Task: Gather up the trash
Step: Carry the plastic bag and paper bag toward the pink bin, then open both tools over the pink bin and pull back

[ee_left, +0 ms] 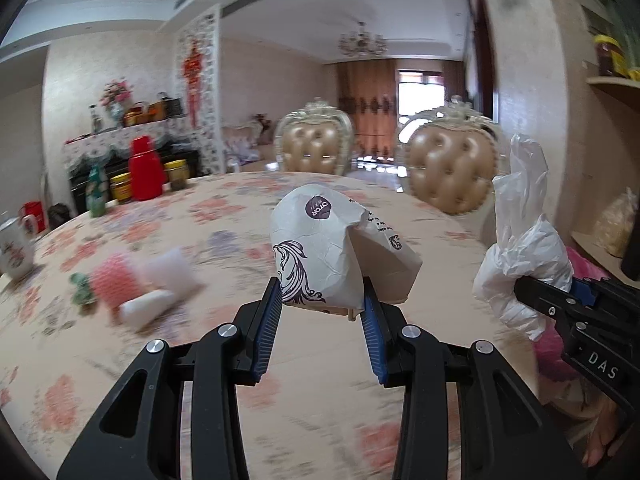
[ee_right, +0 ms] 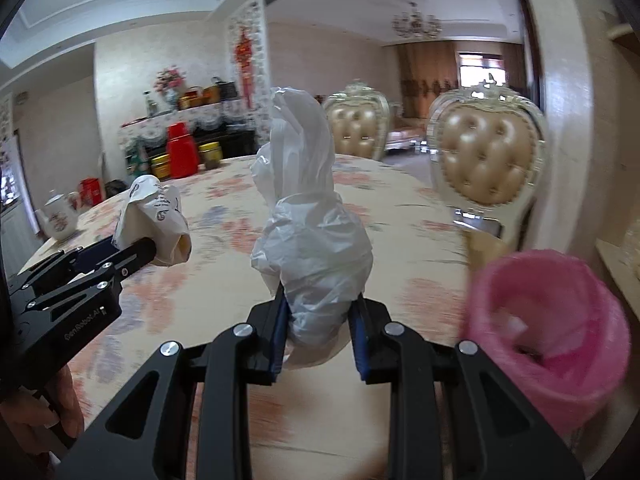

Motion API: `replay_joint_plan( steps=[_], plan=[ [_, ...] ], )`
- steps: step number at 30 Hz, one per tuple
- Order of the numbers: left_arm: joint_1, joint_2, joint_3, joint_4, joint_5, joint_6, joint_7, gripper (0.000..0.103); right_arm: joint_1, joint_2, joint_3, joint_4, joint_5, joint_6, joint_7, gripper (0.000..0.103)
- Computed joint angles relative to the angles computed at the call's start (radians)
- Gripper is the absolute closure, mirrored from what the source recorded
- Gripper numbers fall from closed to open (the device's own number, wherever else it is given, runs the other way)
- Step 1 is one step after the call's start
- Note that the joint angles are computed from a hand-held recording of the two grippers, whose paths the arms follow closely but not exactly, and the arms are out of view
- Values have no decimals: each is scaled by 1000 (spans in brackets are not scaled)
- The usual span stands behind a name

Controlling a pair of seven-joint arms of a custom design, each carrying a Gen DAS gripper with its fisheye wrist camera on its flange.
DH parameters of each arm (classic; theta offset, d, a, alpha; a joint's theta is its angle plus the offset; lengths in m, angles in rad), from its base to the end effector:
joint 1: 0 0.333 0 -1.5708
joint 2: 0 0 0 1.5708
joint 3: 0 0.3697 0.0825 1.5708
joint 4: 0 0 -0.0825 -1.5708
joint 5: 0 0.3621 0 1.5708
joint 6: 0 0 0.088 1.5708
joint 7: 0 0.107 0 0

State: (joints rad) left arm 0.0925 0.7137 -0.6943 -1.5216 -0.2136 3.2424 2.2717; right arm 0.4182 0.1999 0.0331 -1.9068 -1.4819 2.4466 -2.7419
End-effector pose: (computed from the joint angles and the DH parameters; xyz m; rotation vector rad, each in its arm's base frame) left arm 0.7203 -0.2595 0.4876 -0.9908 2.0440 -1.3290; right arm 0.5651 0.2712 0.4942 -1.1946 1.8803 -1.0843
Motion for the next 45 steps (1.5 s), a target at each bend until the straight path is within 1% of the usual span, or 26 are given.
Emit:
replay_joint_plan(
  steps=[3, 7, 11, 15, 18, 20, 24, 25, 26, 27, 29, 32, 33, 34, 35, 36, 38, 40, 42, 43, 45],
  plan=[
    [-19, 19, -34, 15, 19, -18, 25, 67, -7, -59, -2, -76, 0, -37, 34, 76],
    [-37, 48, -96, 30, 25, -62, 78, 67, -34, -137, 17, -178, 13, -96, 71, 76],
    [-71, 67, -124, 51, 1, -98, 138, 67, -70, -215, 33, -281, 35, -138, 111, 76],
    [-110, 84, -133, 92, -33, -154, 188, 67, -106, -268, 46, -356, 53, -163, 131, 76],
    [-151, 101, -129, 128, -50, -175, 232, 67, -140, -297, 41, -407, 64, -153, 150, 76],
    [-176, 115, -124, 164, -62, -217, 258, 67, -163, -312, 35, -438, 69, -141, 163, 76],
    [-267, 146, -59, 267, -81, -306, 268, 67, -202, -324, 24, -481, 66, -108, 188, 75],
    [-286, 160, -50, 297, -66, -327, 256, 67, -212, -323, 19, -489, 62, -96, 191, 75],
    [-308, 145, -22, 291, -116, -336, 284, 67, -219, -320, 17, -493, 62, -89, 194, 75],
    [-330, 158, -5, 320, -96, -355, 263, 67, -229, -320, 10, -503, 58, -73, 200, 75],
    [-373, 176, 33, 368, -103, -393, 260, 67, -244, -317, 3, -509, 51, -48, 202, 73],
    [-440, 207, 98, 453, -107, -456, 248, 66, -262, -320, -2, -522, 41, -30, 204, 66],
    [-464, 222, 120, 485, -108, -473, 243, 65, -267, -324, -5, -529, 36, -22, 209, 59],
    [-481, 231, 136, 506, -113, -483, 243, 63, -271, -330, -6, -538, 32, -16, 218, 56],
    [-501, 242, 159, 533, -113, -499, 238, 54, -275, -335, -5, -546, 31, -17, 224, 51],
    [-524, 253, 187, 558, -113, -501, 228, 41, -275, -341, -1, -552, 39, -24, 222, 47],
    [-540, 259, 210, 567, -137, -478, 230, 30, -277, -361, 3, -573, 54, -39, 226, 45],
    [-550, 267, 230, 583, -150, -478, 223, 27, -274, -379, 13, -584, 71, -54, 230, 45],
    [-558, 267, 253, 591, -153, -480, 208, 22, -276, -398, 16, -601, 76, -62, 236, 45],
    [-555, 259, 259, 576, -158, -461, 206, 18, -274, -407, 21, -605, 81, -69, 240, 44],
    [-537, 241, 251, 544, -174, -439, 205, 17, -271, -417, 30, -609, 85, -80, 248, 39]
  ],
)
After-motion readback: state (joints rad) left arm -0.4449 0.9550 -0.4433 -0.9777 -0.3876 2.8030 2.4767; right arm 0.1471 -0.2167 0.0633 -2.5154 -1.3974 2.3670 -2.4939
